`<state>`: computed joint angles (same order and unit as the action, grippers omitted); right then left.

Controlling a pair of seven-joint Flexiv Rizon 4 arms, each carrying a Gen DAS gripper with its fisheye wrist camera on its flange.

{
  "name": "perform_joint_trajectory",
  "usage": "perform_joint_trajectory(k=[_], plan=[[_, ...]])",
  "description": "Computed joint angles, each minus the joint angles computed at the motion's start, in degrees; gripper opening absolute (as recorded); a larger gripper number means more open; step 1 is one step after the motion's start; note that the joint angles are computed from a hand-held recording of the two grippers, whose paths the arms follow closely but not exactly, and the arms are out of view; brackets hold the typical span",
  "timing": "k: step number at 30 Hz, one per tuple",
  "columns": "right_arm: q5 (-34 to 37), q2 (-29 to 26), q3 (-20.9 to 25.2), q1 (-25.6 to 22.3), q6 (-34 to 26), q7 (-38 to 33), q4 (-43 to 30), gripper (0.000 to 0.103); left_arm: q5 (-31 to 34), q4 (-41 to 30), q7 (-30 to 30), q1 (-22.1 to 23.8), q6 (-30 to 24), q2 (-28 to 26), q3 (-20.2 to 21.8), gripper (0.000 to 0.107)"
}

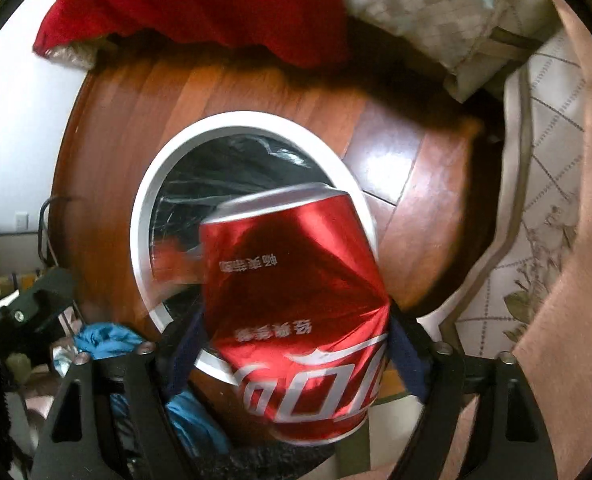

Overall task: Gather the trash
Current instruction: 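Carry the can and wrapper to the white bin and open both tools, then move both tools back over the table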

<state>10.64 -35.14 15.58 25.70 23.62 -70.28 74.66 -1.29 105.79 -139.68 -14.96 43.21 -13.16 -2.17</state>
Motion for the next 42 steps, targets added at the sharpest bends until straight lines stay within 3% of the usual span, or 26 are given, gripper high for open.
perform_joint_trajectory(k=[1, 9, 15, 27, 37, 42], plan=[[-0.6, 0.5, -0.2, 0.2, 0.5, -0.2, 0.6, 0.103, 1.8, -0.7, -1.1, -0.4, -1.7, 0.2, 0.4, 0.100], [-7.9, 6.4, -1.7, 2.4, 1.3, 0.7, 6.8, 0.103, 16.2, -4.8, -8.5, -4.0, -17.9, 4.4, -0.4, 0.100], [-10.6, 10.1, -1.7, 2.2, 2.5, 0.4, 11.3, 0.103, 16.1, -3.0, -9.5, -4.5, -18.9, 6.9, -2.0, 0.100], [-11.3, 18.7, -0.8, 1.7, 3.6, 0.0, 16.6, 0.103, 19.2, -6.2, -12.2, -6.3, -23.6, 10.0, -4.9, 0.100], [-7.4, 29.1, -0.4, -0.1, 6.1, 0.0, 20.2, 0.103, 24.7, -11.4, -14.8, -8.6, -29.6, 14.3, -8.5, 0.100], [-2.3, 35.5, -1.5, -1.4, 6.3, -0.6, 21.3, 0.103, 28.7, -17.7, -16.8, -10.2, -35.6, 14.2, -11.4, 0.100]])
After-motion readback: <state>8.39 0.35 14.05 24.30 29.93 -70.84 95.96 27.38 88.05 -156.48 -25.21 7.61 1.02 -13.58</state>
